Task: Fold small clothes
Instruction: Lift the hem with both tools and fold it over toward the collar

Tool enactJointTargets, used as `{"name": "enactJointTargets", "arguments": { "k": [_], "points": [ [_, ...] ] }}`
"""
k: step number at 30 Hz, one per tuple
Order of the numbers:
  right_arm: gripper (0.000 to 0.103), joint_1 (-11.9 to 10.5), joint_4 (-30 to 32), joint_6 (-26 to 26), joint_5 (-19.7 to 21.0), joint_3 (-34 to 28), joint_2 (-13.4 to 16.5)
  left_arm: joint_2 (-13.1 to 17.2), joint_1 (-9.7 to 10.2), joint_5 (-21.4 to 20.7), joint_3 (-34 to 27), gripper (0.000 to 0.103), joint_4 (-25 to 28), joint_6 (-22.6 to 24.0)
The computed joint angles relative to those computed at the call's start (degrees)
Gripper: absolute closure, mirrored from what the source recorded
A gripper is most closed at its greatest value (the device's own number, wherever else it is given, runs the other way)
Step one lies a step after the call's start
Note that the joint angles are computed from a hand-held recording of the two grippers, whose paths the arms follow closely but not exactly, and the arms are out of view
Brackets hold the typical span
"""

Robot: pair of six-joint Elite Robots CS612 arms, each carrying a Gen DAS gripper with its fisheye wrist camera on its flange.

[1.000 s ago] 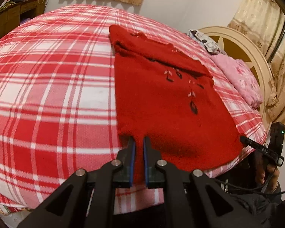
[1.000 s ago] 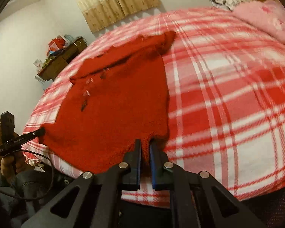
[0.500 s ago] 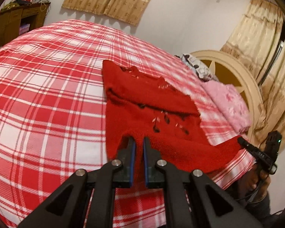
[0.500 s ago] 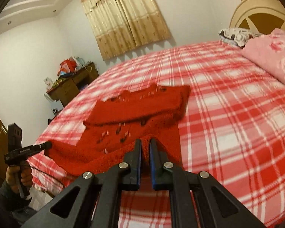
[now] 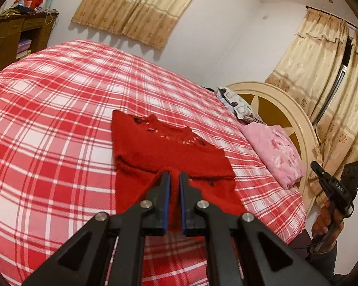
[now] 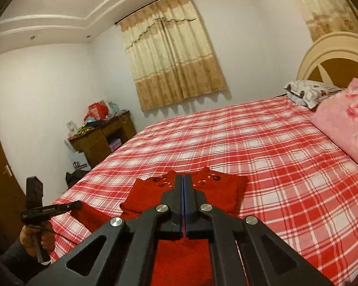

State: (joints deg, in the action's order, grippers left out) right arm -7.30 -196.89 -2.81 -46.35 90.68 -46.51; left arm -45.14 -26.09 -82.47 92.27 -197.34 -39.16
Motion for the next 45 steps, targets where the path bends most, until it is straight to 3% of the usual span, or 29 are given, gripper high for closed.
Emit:
{"name": "enactJointTargets", "arguments": {
  "k": [4, 5, 6, 7, 8, 10, 11, 13, 15, 18, 21, 24, 25, 26, 27, 29, 34, 37, 41, 45],
  "points": [
    [0.103, 0.7, 10.9, -8.5, -2.1, 1.0, -0.9, 0.4, -0.2, -0.9, 0.2, 0.096, 0.8, -0.5],
    [0.097, 0.9, 14.2, -10.8, -3.0, 1.7, -1.3, 0.4, -0.31, -0.9, 0.5, 0.096, 0.9, -0.6],
    [0.088, 1.1, 16.4, -12.0, -5.0, 2.3, -1.3, 0.5, -0.33, -1.4, 0.8, 0.096, 0.8, -0.8],
    [0.058, 1.1, 17.4, -11.8, -5.9, 3.0, -1.1, 0.5, -0.33, -1.9, 1.2, 0.096, 0.8, -0.9],
    [0.045, 0.9, 20.1, -12.4, -5.7, 3.4, -0.9, 0.5, -0.39, -2.0, 1.6, 0.096, 1.2, -1.2],
    [0.045, 0.5, 28.8, -14.8, -3.8, 4.2, -0.6, 0.4, -0.38, -2.3, 2.2, 0.096, 1.1, -1.7],
    [0.046, 0.6, 32.4, -16.4, -4.9, 4.8, -0.6, 0.3, -0.35, -2.2, 2.6, 0.096, 1.1, -2.1],
    [0.047, 1.0, 35.5, -16.7, -8.0, 5.6, -0.5, 0.1, -0.26, -2.2, 3.0, 0.096, 0.9, -2.8],
    [0.047, 0.7, 41.3, -17.1, -6.2, 5.4, -0.1, 0.0, -0.31, -2.0, 3.3, 0.096, 0.8, -3.1],
    [0.048, 0.7, 45.9, -16.7, -5.9, 5.0, 0.4, 0.0, -0.45, -2.4, 3.4, 0.096, 0.3, -3.1],
    [0.051, 0.5, 48.8, -16.2, -2.8, 4.2, 1.4, 0.2, -0.64, -2.9, 3.4, 0.096, 0.1, -2.8],
    [0.068, 0.6, 49.5, -14.4, -1.1, 3.3, 2.2, 0.1, -0.78, -3.2, 3.5, 0.096, 0.2, -2.2],
    [0.087, 0.6, 50.3, -14.9, -0.2, 3.2, 2.3, 0.1, -0.78, -3.2, 3.5, 0.096, 0.0, -2.2],
    [0.096, 0.7, 51.8, -15.8, 0.5, 3.0, 2.3, 0.1, -0.78, -3.3, 3.6, 0.096, -0.1, -2.2],
    [0.097, 0.7, 52.2, -16.2, 0.7, 3.0, 2.4, 0.1, -0.8, -3.2, 3.6, 0.096, -0.2, -2.3],
    [0.098, 0.8, 49.5, -16.0, 1.7, 3.7, 2.4, 0.0, -0.8, -3.1, 3.9, 0.096, -0.6, -2.7],
    [0.099, -2.0, 35.6, -14.7, 15.3, 7.1, 0.5, -0.8, -0.73, -2.7, 5.5, 0.096, -3.3, -4.3],
    [0.099, -3.5, 27.7, -12.3, 21.2, 8.3, -0.2, -1.2, -0.9, -3.2, 6.2, 0.096, -4.9, -4.7],
    [0.099, -4.3, 21.4, -6.3, 23.7, 7.5, 0.4, -1.3, -1.12, -4.5, 6.1, 0.096, -5.9, -4.4],
    [0.099, -4.3, 17.8, -0.7, 22.3, 5.2, 1.7, -1.2, -1.0, -4.4, 5.4, 0.096, -5.1, -4.5]
  ]
}}
